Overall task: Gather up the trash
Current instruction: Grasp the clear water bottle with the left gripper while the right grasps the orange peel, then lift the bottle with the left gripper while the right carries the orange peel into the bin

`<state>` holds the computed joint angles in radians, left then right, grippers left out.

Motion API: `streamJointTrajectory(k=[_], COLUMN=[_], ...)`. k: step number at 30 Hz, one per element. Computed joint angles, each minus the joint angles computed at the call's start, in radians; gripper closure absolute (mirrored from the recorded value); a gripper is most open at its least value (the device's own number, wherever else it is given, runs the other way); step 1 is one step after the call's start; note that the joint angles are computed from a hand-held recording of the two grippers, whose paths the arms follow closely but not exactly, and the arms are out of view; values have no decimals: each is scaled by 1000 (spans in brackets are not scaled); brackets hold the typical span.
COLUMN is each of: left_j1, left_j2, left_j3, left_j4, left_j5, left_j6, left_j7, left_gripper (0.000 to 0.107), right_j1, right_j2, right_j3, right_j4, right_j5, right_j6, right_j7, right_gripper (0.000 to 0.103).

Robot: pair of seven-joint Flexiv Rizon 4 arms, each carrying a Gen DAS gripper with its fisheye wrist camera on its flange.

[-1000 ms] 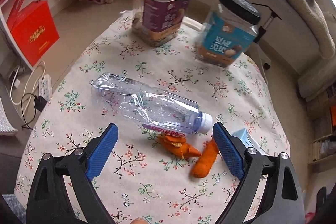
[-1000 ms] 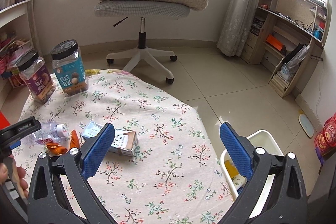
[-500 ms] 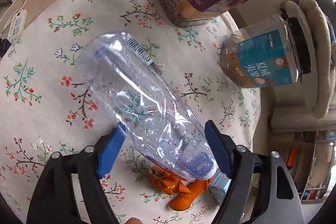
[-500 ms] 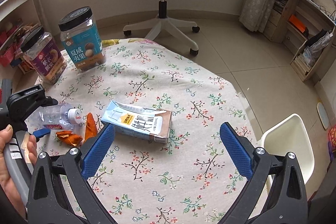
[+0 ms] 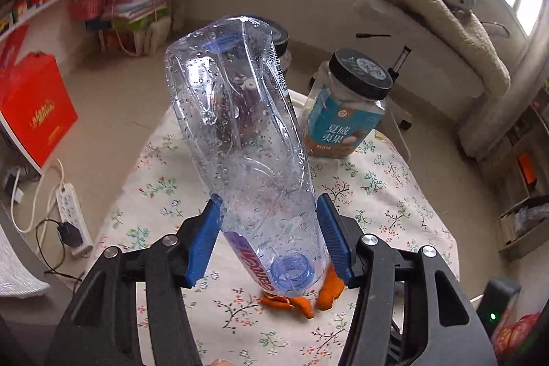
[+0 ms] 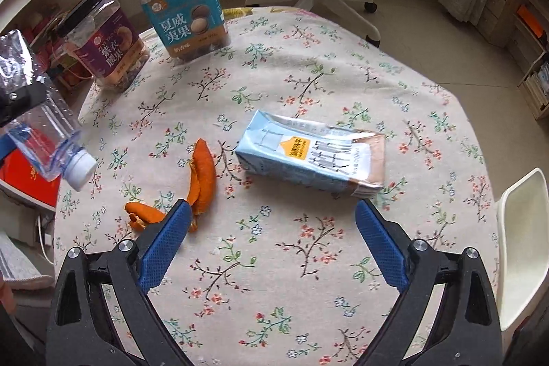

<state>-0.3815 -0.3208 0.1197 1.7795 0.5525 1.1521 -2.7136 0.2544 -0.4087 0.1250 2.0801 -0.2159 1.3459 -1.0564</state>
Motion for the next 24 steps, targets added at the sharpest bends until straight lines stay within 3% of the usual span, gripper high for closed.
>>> streamJointTrajectory(k=[2, 4, 8, 10, 12, 14, 15, 16, 24], left_j1=[-25, -26, -37, -5, 14, 23, 29, 34, 72], left_j2=[43, 79, 120, 129, 133, 145, 150, 155, 183], left_j3=[10, 6, -15, -38, -52, -62, -67, -70, -100], left_j4=[14, 29, 13, 32, 44, 54, 59, 63, 102], left_j5=[46, 89, 217, 209, 207, 213, 214, 217, 197], left_j6=[-15, -4, -93, -75, -74, -89, -94, -101, -91], left_j7=[-24, -39, -87, -74, -67, -63, -60, -58, -52], left_gripper=[51, 51, 50, 50, 50, 50, 50, 50, 50], right_j1=[-44, -19, -23, 12, 92, 116, 87, 39, -37], right_j2=[-39, -61, -110, -126, -128, -128, -127, -130, -48], right_j3=[77, 65, 96, 66, -24, -58, -27, 30, 114], right_j4=[-50, -64, -108, -110, -83, -70, -76, -92, -42], right_j5=[76, 84, 134, 115, 49, -12, -6, 23, 93], right_j6=[-45, -40, -27, -8, 42, 56, 50, 31, 70], right_j7=[-44, -30, -27, -9, 43, 60, 27, -20, -121], right_gripper=[25, 27, 30, 34, 36, 56, 66, 85, 88])
